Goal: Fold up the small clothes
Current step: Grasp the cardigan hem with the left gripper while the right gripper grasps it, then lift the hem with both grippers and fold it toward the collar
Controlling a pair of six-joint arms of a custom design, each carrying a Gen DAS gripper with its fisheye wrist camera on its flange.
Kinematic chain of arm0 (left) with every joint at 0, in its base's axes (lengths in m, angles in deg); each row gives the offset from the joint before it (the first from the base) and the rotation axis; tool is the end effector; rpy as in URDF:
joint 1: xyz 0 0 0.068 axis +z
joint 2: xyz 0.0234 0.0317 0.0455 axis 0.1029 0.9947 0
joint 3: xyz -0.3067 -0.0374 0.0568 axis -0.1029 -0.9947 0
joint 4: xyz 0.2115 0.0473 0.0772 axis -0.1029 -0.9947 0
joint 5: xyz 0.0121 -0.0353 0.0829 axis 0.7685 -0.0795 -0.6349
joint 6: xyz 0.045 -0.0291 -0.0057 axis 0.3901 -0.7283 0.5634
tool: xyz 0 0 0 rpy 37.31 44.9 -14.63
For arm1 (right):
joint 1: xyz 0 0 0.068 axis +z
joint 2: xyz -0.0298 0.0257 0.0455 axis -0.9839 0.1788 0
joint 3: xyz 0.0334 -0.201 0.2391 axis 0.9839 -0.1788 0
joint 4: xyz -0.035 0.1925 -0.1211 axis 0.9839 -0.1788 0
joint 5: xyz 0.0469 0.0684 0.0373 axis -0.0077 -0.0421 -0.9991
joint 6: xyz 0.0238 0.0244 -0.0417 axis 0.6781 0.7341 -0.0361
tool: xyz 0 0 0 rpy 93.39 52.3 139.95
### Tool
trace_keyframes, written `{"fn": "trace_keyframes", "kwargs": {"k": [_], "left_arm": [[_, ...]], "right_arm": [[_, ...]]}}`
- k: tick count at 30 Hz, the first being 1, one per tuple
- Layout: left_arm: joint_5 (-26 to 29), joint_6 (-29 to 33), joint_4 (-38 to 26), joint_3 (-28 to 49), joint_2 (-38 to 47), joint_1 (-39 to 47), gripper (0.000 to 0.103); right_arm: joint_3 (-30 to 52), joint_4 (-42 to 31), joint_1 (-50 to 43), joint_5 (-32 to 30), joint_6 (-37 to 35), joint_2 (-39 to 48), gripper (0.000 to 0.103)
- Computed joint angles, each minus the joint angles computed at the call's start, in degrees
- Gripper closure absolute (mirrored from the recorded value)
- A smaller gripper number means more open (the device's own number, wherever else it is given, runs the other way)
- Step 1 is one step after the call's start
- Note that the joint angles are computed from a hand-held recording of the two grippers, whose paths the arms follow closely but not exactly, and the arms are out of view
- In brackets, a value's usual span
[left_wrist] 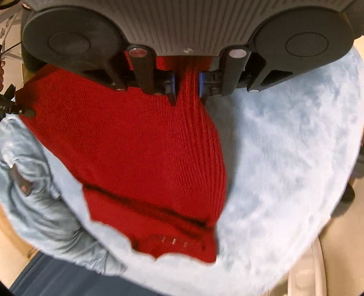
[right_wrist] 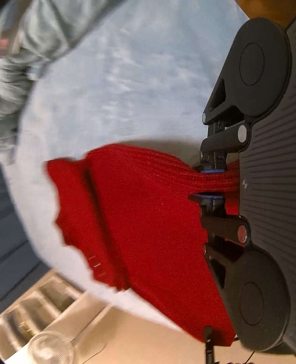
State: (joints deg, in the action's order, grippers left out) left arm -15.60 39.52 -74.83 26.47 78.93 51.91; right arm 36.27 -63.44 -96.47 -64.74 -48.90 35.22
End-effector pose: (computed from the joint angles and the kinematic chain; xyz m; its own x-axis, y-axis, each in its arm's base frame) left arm 0.1706 0.1531 0.2014 -0.8699 -0.2428 -0.4294 -0.1343 0.9542 -0.2674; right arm 0.2265 -0.0483 0.2075 -0.8581 0.1064 -0.5023 -0.1237 0.9066 0.4035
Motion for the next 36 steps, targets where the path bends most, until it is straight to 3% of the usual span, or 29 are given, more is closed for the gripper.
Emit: {"fn": "trace_keyframes", "kwargs": {"k": [5, 10, 12, 14, 17, 21, 24, 28, 31, 32, 34, 35, 36], "left_arm": [[4.78, 10.17, -12.22, 0.99, -7.83, 9.12, 0.084], [4.09, 29.58, -25.62, 0.72, -9.06, 24.27, 0.084], [2.17, 39.10, -30.96, 0.98, -7.93, 32.63, 0.084], [0.08, 44.06, -32.30, 0.66, -6.52, 37.80, 0.084], [-1.06, 44.53, -30.83, 0.95, -4.24, 39.11, 0.084], [0.36, 36.99, -32.21, 5.47, -2.79, 33.19, 0.084], [2.05, 25.73, -31.34, 10.11, -2.09, 23.26, 0.084], [3.64, 7.57, -30.77, 24.12, 5.75, 8.54, 0.084], [1.99, -8.91, -25.39, 39.71, 17.04, -3.14, 0.082], [1.14, -14.93, -23.66, 45.25, 21.55, -5.76, 0.078], [-2.74, -26.29, -21.28, 58.52, 32.18, -10.06, 0.048], [-6.17, -31.94, -20.14, 65.02, 37.03, -11.48, 0.024], [-10.08, -36.79, -17.75, 68.64, 39.94, -12.49, 0.016]], "right_arm": [[0.58, -11.16, -5.49, -4.14, -6.48, -10.34, 0.087], [-3.37, -24.94, -16.68, -7.23, -18.48, -16.95, 0.087], [-4.05, -33.25, -24.73, -8.18, -27.70, -18.32, 0.087], [-3.74, -40.79, -32.93, -8.15, -37.40, -18.13, 0.087], [-3.39, -43.96, -36.13, -7.66, -40.75, -18.06, 0.087], [0.15, -39.36, -25.37, -6.49, -26.86, -18.22, 0.087], [5.93, -34.45, -14.06, -4.01, -13.79, -14.76, 0.087], [20.75, -28.10, -0.64, -1.46, 1.10, -2.09, 0.087], [36.78, -23.48, 7.90, 3.03, 10.26, 12.94, 0.086], [42.79, -23.33, 9.59, 3.94, 13.04, 18.60, 0.085], [55.63, -23.45, 12.80, 9.67, 19.54, 30.23, 0.070], [59.46, -22.60, 14.00, 14.19, 22.47, 33.81, 0.063], [60.68, -20.15, 14.76, 18.32, 25.24, 35.88, 0.051]]}}
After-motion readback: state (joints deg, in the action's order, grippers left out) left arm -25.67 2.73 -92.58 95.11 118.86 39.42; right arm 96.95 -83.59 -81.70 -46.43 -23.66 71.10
